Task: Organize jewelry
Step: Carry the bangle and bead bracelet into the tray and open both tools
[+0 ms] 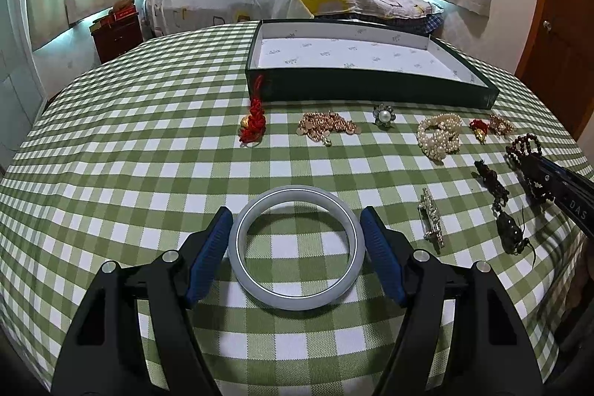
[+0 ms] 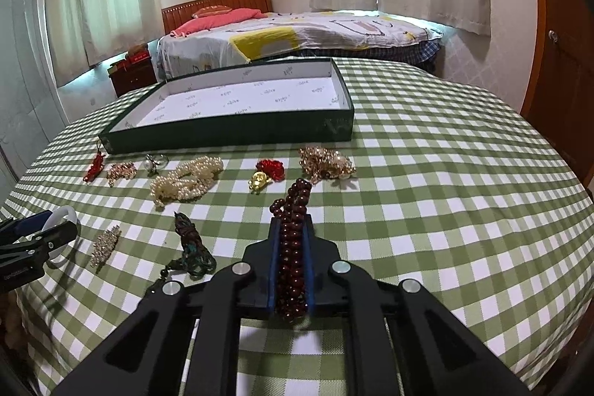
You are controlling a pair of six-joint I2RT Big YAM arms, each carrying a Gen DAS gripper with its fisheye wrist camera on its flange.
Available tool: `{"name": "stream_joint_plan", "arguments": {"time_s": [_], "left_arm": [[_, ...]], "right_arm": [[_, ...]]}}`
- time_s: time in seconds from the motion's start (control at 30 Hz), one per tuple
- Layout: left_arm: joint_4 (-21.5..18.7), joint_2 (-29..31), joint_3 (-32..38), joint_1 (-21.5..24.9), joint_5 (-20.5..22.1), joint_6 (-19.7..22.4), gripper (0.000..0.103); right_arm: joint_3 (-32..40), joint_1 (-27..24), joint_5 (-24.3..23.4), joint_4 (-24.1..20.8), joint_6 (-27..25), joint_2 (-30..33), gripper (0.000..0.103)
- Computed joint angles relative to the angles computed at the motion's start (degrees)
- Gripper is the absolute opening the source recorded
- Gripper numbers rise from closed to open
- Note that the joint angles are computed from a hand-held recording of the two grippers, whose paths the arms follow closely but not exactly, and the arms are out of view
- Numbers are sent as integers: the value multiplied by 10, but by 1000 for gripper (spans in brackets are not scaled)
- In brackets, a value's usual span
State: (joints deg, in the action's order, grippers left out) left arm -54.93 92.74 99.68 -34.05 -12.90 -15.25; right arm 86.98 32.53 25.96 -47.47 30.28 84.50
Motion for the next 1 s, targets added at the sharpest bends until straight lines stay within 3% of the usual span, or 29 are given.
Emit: {"name": "stream_joint_plan", "arguments": {"time_s": [0.33,0.6,0.87,1.0], "left_arm": [[11,-4,18,5,-1,5,69],[9,23,82,6,5,17,69],[-7,105,230,10,17,39,69],[-41,186,365,13,18,53,69]], "right_arm": [[16,2,4,7,-2,-7,12],[68,-11,6,16,-25,6,12],[163,-40,-13,32,-77,59,12],[218,-59,-31,29,-99,99,12]]}}
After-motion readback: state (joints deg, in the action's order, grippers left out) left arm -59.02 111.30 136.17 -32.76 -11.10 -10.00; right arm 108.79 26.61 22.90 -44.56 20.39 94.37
